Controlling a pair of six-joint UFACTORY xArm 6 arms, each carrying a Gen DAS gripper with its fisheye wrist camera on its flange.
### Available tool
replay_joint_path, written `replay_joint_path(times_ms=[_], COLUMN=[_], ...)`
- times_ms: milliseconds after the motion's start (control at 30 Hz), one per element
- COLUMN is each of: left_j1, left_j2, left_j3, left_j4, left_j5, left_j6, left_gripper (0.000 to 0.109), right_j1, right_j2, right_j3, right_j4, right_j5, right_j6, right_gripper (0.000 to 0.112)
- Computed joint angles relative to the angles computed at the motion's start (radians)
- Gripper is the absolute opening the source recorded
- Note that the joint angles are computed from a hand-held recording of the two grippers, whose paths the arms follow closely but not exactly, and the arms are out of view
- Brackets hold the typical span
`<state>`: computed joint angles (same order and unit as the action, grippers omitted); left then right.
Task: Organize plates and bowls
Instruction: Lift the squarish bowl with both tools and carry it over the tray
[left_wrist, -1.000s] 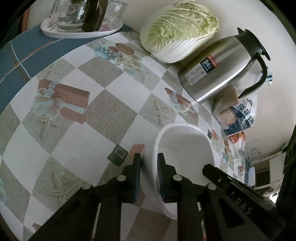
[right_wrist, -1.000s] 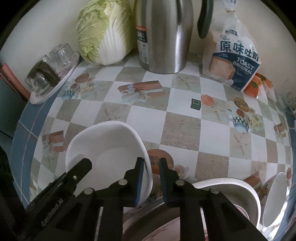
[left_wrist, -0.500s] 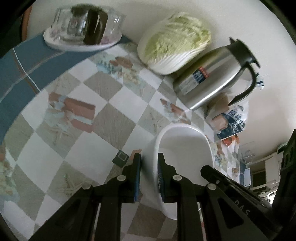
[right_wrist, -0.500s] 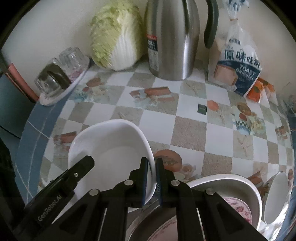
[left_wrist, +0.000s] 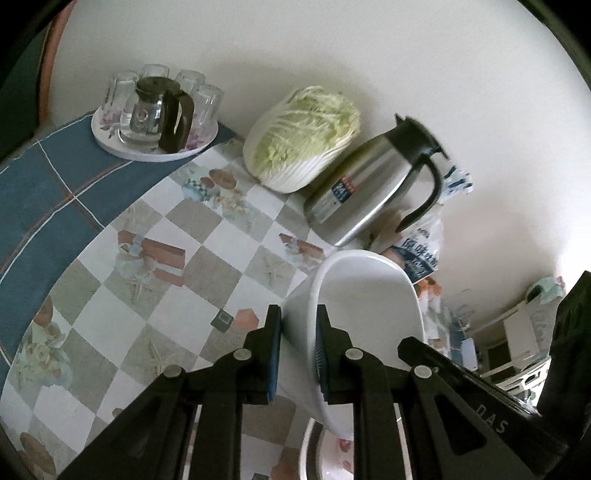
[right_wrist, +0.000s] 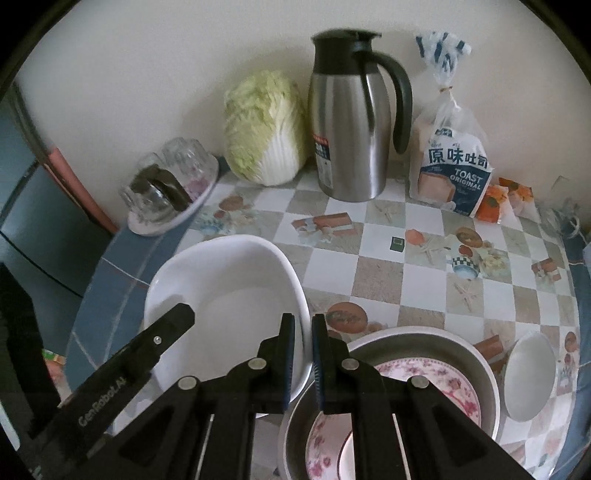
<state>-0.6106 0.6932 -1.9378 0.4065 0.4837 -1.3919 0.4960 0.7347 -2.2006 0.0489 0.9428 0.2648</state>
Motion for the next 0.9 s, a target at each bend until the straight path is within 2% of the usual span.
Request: replay_joint_path(times_ms=[233, 533, 667, 800, 900], left_j1=[-0.029, -0.073, -0.09, -0.098, -0.111], left_j2=[-0.049, -0.077, -0.086, -0.093, -0.069], left_j3=[0.026, 0.024, 0.022, 0.03, -0.014], left_j4=[0.109, 0.216, 0.245, 0.259, 0.244], left_j5=[0.048, 0.109, 0.135, 0.135, 0.174], left_j6=[-0.062, -0.107, -0.117, -0.111, -0.067], left_gripper=[0.017, 0.017, 0.017, 0.017, 0.017], right_j1=[0.013, 0.018, 0.008, -0.004, -0.007], right_j2=[-0.163, -0.321, -0.385, -0.44, -0.468], right_j3=[0.215, 0.437, 0.547, 0.659, 0.722], right_j4=[0.033, 0.001, 0.075, 0.219, 0.283], right_j5=[-0.123, -0.244, -0.304, -0.379, -0.422], right_j6=[-0.028, -0.021, -0.034, -0.086, -0.12], right_gripper=[0.01, 0.01, 0.01, 0.01, 0.01])
